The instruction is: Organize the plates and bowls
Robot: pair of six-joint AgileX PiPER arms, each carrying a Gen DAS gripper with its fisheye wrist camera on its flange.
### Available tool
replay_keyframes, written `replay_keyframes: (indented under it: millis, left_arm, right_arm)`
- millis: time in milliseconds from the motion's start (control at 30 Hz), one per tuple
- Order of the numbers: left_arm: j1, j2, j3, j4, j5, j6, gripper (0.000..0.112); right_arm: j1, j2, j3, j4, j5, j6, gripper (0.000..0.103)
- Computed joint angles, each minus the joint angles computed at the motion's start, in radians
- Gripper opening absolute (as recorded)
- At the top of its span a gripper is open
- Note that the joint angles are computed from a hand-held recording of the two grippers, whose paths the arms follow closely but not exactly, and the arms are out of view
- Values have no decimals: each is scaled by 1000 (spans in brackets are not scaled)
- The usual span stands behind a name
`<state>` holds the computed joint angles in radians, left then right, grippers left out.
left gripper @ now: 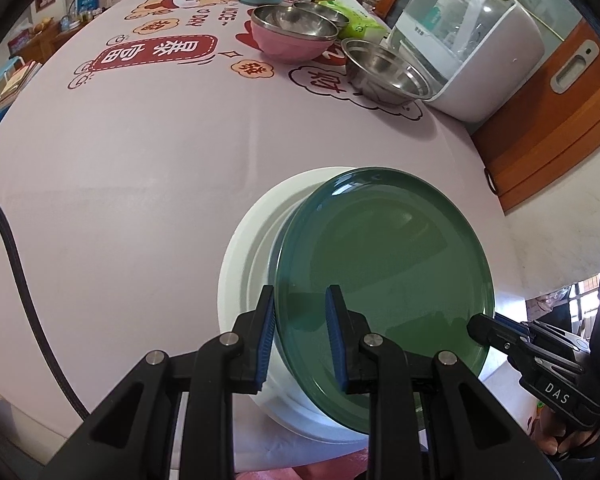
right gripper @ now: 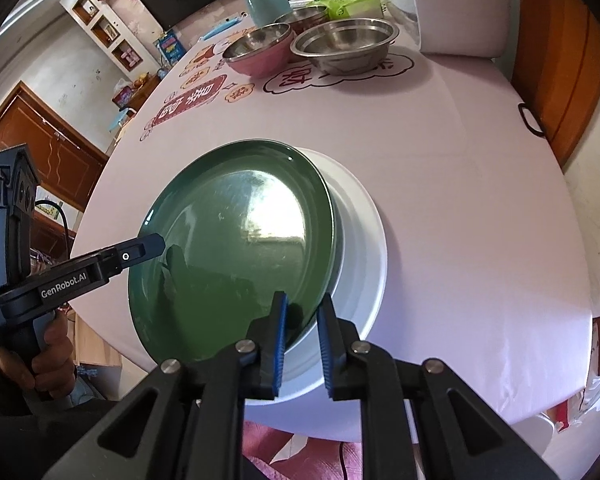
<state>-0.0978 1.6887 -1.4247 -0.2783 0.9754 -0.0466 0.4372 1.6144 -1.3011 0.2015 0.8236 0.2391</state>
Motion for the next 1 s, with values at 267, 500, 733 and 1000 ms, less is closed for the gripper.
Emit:
replay_keyframes:
  millis: [267, 500, 733, 1000]
  left_arm:
    - [-9, 10, -5, 17, 3, -21, 22]
    - [-18, 15, -6, 32, 1, -32, 22]
    - [-23, 24, -20, 62, 21, -32, 22]
    - [-26, 9, -29, 43, 1, 48, 22]
  right_arm:
    - [-11, 21, -20, 15, 21, -31, 17]
    - [-9, 35, -33, 10, 32, -30, 19]
    - [3, 51, -56, -9, 40, -11, 24]
    - [49, 64, -86, -127, 76, 101, 31]
